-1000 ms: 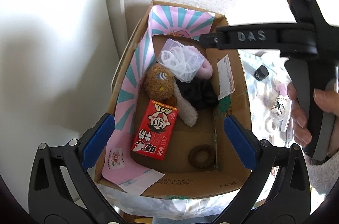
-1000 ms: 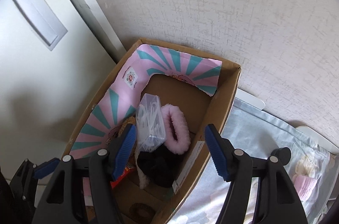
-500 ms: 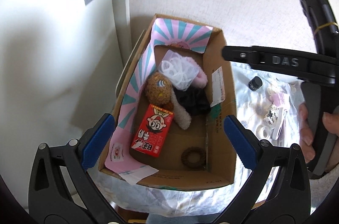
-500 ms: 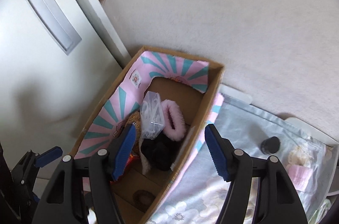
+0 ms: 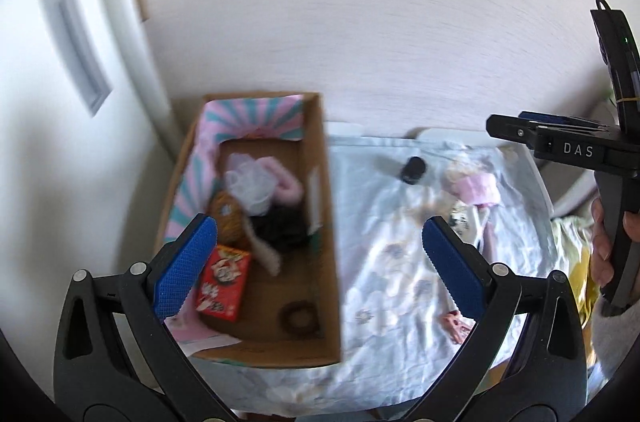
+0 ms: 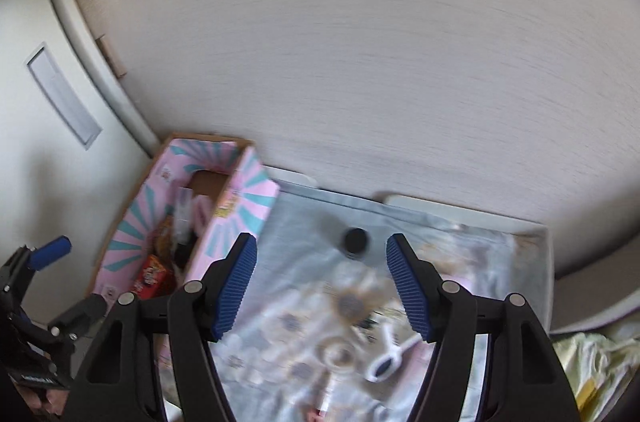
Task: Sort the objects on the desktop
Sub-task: 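Withdraw both tools from the box back over the cloth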
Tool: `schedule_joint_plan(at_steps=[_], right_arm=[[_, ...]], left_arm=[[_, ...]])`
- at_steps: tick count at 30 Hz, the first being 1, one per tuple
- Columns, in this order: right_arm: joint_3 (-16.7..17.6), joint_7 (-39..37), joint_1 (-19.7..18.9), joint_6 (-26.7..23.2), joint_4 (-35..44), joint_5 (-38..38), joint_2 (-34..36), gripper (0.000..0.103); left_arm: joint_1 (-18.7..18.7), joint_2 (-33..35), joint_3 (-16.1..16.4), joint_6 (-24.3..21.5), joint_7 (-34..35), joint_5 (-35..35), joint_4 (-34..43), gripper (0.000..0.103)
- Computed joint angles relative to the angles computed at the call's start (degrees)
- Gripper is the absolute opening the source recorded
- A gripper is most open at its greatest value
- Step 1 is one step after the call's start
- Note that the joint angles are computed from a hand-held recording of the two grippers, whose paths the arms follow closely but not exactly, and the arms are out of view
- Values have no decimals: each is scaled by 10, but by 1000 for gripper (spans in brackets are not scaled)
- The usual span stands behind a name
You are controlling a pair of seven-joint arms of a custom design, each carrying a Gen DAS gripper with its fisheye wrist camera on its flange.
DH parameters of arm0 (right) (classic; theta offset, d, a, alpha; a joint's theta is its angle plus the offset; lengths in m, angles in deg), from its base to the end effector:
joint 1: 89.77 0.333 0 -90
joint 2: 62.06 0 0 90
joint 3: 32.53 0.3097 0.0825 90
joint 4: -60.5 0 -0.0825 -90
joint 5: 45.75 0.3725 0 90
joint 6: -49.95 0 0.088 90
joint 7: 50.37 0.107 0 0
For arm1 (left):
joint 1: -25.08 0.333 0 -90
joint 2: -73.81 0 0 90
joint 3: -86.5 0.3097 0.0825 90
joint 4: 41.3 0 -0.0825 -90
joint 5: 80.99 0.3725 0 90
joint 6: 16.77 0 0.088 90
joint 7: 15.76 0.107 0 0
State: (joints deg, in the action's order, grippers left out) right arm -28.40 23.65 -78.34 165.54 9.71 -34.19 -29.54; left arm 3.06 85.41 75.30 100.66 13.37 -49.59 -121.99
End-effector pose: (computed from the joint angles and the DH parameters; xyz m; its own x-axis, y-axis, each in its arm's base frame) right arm 0.7029 0.1873 0.6339 0.4948 -0.8650 -0.0838 -0.7371 -0.3667 -0.5676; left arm 0.5611 -0.3163 0.6369 0.3137 -0.9456 0.0861 -0.7373 -0.2997 -0.6054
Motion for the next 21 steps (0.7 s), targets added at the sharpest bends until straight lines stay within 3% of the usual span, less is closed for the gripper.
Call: schedule_joint_plan(at_steps=[9,21], right_arm=[[-28,7,-40,41,-138,-20,-78,63],[-34,-18,-67,52,-300,-18,-129,63]], left_arm=[[-50,151,11,-47,83,-33,195,103],[-89,285,32,-78,140,-124,311,102]])
